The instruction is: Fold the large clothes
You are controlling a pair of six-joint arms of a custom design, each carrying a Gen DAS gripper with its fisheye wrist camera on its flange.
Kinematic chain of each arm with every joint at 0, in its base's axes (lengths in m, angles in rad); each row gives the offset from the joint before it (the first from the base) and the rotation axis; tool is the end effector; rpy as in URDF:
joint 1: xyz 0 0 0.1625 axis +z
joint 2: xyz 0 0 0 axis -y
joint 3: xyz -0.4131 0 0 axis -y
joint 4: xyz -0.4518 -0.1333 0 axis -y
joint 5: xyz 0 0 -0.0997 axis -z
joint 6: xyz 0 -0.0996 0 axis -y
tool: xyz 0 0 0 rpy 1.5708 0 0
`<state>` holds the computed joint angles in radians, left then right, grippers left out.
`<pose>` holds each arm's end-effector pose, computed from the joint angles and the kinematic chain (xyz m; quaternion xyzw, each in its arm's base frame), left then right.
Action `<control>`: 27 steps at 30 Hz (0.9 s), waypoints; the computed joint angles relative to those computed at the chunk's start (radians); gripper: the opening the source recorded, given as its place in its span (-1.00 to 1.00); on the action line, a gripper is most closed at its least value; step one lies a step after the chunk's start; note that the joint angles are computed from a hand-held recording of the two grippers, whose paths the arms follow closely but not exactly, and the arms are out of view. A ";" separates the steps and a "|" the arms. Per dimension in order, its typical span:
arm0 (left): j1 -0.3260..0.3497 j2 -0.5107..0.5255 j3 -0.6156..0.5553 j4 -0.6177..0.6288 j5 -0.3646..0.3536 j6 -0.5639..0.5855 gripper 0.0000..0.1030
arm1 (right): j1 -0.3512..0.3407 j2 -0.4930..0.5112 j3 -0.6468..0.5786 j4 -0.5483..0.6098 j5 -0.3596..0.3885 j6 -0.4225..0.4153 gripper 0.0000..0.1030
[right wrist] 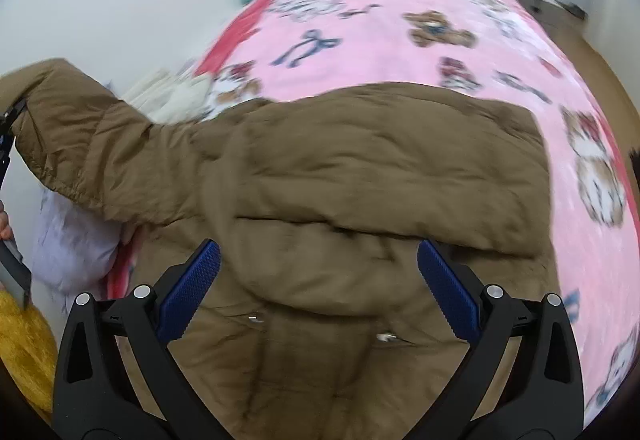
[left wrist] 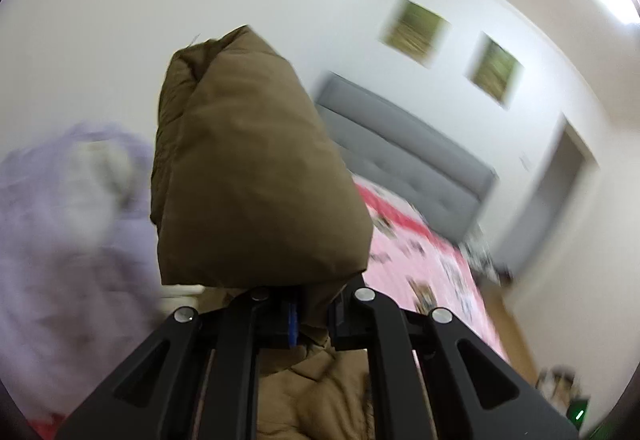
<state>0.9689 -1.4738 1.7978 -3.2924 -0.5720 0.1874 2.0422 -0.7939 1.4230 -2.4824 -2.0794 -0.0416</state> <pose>-0.1260 -0.5668 0.5187 -0.0260 0.7389 -0.6281 0.2426 0.4275 -0.6519 0.1355 0.2088 -0.9358 0.1862 0.2143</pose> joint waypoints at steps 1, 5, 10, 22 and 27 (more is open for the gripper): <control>0.005 0.042 -0.025 0.029 -0.032 0.001 -0.82 | -0.008 -0.016 0.019 -0.017 -0.010 0.009 0.84; 0.006 0.181 -0.091 0.103 -0.093 0.030 -0.82 | -0.037 -0.078 0.090 -0.062 -0.058 0.054 0.84; -0.003 0.364 -0.166 0.210 -0.065 0.091 -0.82 | -0.074 -0.148 0.166 -0.106 -0.084 0.119 0.84; 0.003 0.590 -0.101 0.115 0.074 0.416 -0.79 | -0.148 -0.196 0.163 -0.141 0.076 0.080 0.84; -0.002 0.617 -0.078 -0.041 0.091 0.620 -0.76 | -0.181 -0.054 -0.092 0.080 0.388 -0.018 0.84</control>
